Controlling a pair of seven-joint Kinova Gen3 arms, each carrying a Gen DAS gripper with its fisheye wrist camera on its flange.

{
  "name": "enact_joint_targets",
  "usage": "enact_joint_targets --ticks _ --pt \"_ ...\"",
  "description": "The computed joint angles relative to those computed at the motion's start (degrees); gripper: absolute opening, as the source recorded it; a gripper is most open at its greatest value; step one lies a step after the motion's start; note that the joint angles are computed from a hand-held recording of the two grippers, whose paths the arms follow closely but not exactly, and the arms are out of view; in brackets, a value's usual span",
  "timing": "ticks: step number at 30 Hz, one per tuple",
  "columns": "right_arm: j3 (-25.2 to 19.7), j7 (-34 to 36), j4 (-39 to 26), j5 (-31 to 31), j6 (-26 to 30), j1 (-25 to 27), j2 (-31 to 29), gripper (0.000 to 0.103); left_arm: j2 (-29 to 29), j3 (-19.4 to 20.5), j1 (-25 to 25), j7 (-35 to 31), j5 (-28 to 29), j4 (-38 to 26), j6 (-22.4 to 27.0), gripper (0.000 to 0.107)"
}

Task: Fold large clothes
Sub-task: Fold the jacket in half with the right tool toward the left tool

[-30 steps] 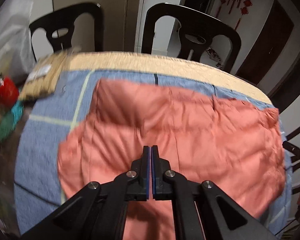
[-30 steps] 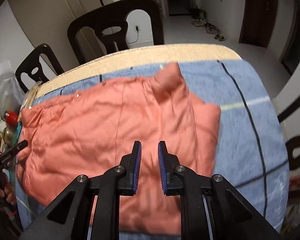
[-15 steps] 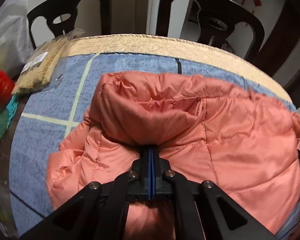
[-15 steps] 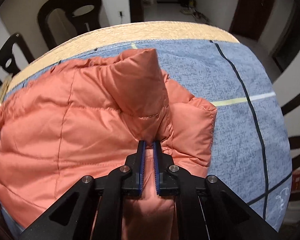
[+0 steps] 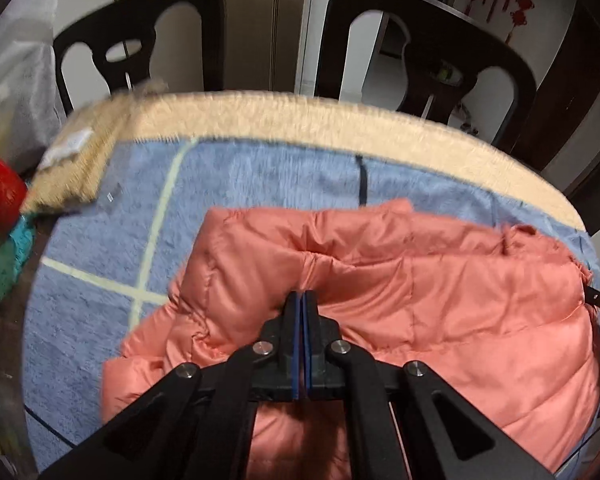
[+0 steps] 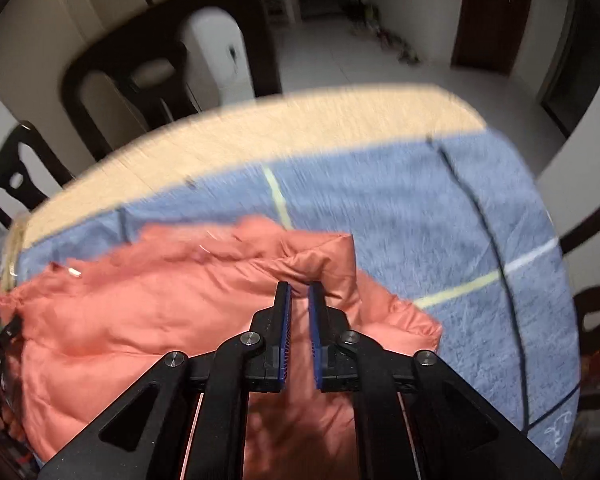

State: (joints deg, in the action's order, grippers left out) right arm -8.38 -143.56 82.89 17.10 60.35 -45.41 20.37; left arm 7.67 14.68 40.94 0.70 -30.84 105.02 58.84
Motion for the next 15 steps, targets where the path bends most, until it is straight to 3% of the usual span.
enact_joint_targets --ticks 3,6,11,15 --pt "0.1 0.3 -0.2 2.6 1.4 -2.1 1.4 0.006 0.3 -0.4 -0.6 0.2 0.6 1.2 -2.4 0.003" --pt "0.1 0.4 -0.5 1.3 1.5 -1.5 2.0 0.006 0.9 -0.6 -0.7 0.2 0.7 1.6 -3.4 0.003" --pt "0.7 0.1 -2.0 -1.3 3.5 -1.0 0.3 0.010 1.1 -0.3 0.8 -1.8 1.6 -2.4 2.5 0.003" --pt "-2.1 -4.0 1.0 2.2 -0.9 -4.4 -5.9 0.010 -3.5 2.3 3.8 3.4 -2.6 -2.2 5.9 0.004"
